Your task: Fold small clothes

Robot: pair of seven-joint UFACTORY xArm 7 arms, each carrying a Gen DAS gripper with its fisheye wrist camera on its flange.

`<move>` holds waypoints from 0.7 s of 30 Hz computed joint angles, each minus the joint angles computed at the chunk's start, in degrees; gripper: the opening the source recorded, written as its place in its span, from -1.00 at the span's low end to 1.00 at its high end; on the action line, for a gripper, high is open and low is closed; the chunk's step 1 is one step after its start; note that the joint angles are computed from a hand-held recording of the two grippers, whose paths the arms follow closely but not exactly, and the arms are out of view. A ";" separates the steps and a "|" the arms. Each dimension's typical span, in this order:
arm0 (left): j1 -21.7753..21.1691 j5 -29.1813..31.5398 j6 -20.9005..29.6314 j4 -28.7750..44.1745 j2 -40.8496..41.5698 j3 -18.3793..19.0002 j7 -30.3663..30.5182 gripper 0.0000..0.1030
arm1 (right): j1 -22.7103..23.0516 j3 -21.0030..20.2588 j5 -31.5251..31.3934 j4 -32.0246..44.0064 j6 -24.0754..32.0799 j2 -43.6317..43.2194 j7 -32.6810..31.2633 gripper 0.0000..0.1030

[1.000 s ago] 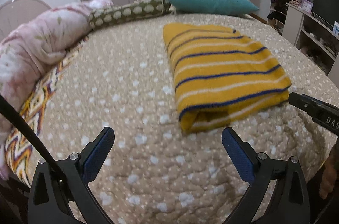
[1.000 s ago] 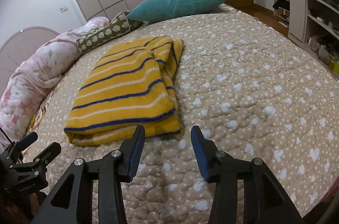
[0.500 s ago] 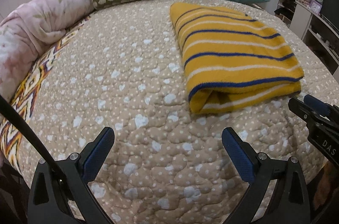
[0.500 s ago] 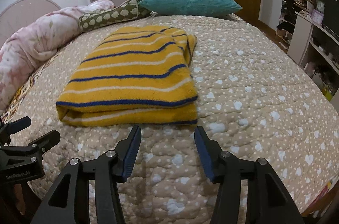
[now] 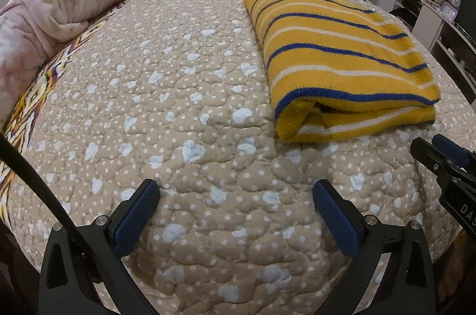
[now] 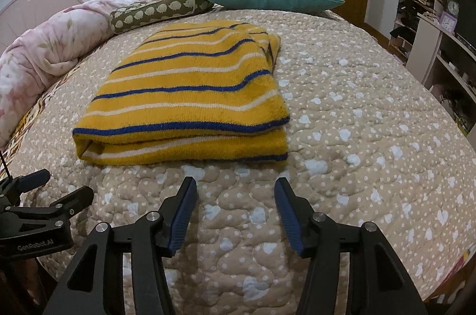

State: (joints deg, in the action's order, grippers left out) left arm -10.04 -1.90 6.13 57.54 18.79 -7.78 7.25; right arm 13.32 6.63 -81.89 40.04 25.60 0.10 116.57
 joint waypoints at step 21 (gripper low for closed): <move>5.39 -5.45 -3.87 -1.07 1.02 -6.07 5.27 1.00 | 0.48 -0.14 0.44 0.54 0.69 0.92 -0.34 0.25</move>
State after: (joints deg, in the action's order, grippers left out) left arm -4.65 -7.35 2.26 56.47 19.81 -13.84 12.52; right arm 13.80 6.49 -81.46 40.57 26.30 1.02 116.23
